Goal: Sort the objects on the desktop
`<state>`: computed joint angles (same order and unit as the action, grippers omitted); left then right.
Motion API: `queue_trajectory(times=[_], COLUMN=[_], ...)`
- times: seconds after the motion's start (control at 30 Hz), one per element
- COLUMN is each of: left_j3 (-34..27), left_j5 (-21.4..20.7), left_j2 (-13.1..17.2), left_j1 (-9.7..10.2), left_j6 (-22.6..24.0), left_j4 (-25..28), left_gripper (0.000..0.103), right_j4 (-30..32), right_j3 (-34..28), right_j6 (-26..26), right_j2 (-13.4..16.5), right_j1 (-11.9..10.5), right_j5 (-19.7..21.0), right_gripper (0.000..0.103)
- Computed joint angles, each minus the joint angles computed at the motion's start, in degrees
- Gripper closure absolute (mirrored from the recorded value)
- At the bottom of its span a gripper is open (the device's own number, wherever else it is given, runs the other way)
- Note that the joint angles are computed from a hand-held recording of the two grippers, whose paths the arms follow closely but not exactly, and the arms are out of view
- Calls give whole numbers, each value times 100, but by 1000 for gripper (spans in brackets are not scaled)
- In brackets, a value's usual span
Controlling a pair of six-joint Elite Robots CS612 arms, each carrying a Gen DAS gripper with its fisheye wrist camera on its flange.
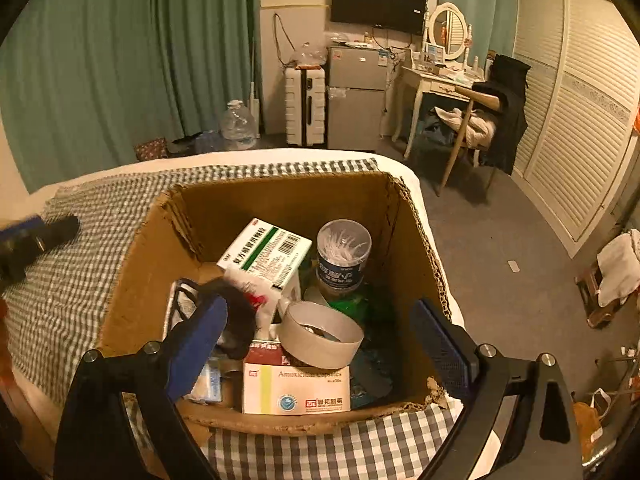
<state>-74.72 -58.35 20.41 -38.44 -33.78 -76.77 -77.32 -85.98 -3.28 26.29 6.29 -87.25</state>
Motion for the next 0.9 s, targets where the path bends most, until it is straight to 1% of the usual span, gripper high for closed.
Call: queue_trajectory(times=[0.07, 0.1, 0.13, 0.2, 0.23, 0.27, 0.3, 0.33, 0.37, 0.4, 0.43, 0.47, 0.5, 0.53, 0.6, 0.63, 0.7, 0.77, 0.9], left_j3=[-328, -496, -631, -1048, -1225, -1390, -1529, -1654, -1759, -1819, -1843, -1893, -1942, -1984, -1973, -1946, -1928, -1909, -1883], left_j5=[524, 776, 958, 1482, 1717, 1896, 1944, 1818, 1632, 1591, 1639, 1728, 1774, 1795, 1749, 1688, 1653, 1620, 1458], left_j2=[118, 191, 255, 480, 602, 718, 808, 869, 923, 943, 951, 971, 997, 1029, 1046, 1055, 1082, 1102, 1092], left_j1=[-55, -75, -87, -164, -190, -202, -200, -172, -134, -112, -104, -114, -120, -128, -139, -141, -155, -158, -128], left_j6=[25, 27, 8, -212, -409, -719, -1118, -1351, -1439, -1558, -1681, -1782, -1778, -1716, -1499, -1300, -1081, -958, -940], left_j4=[137, 187, 264, 690, 910, 1172, 1467, 1642, 1707, 1809, 1887, 1931, 1894, 1817, 1674, 1569, 1448, 1364, 1407], left_gripper=[0, 0, 0, 0, 0, 0, 0, 0, 0, 0, 0, 0, 0, 0, 0, 0, 0, 0, 0], right_j4=[-165, -254, -296, -437, -568, -788, -945, -1102, -1156, -1189, -1127, -1054, -952, -876, -832, -846, -826, -779, -703], right_j3=[-163, -243, -344, -463, -537, -627, -672, -706, -705, -684, -631, -586, -536, -513, -483, -472, -465, -467, -435], right_j6=[14, 24, 48, 29, 63, 202, 364, 697, 890, 1040, 1023, 908, 733, 629, 600, 658, 720, 769, 792], right_j2=[57, 91, 148, 269, 369, 517, 604, 693, 725, 736, 694, 641, 577, 542, 509, 508, 526, 540, 526], right_j1=[43, 61, 116, 192, 258, 343, 387, 426, 429, 431, 457, 505, 562, 578, 573, 580, 576, 576, 577], right_j5=[224, 428, 543, 739, 762, 721, 745, 875, 1055, 1246, 1258, 1066, 791, 734, 742, 660, 631, 571, 518], right_gripper=[8, 8, 7, 0, 0, 0, 0, 0, 0, 0, 0, 0, 0, 0, 0, 0, 0, 0, 0])
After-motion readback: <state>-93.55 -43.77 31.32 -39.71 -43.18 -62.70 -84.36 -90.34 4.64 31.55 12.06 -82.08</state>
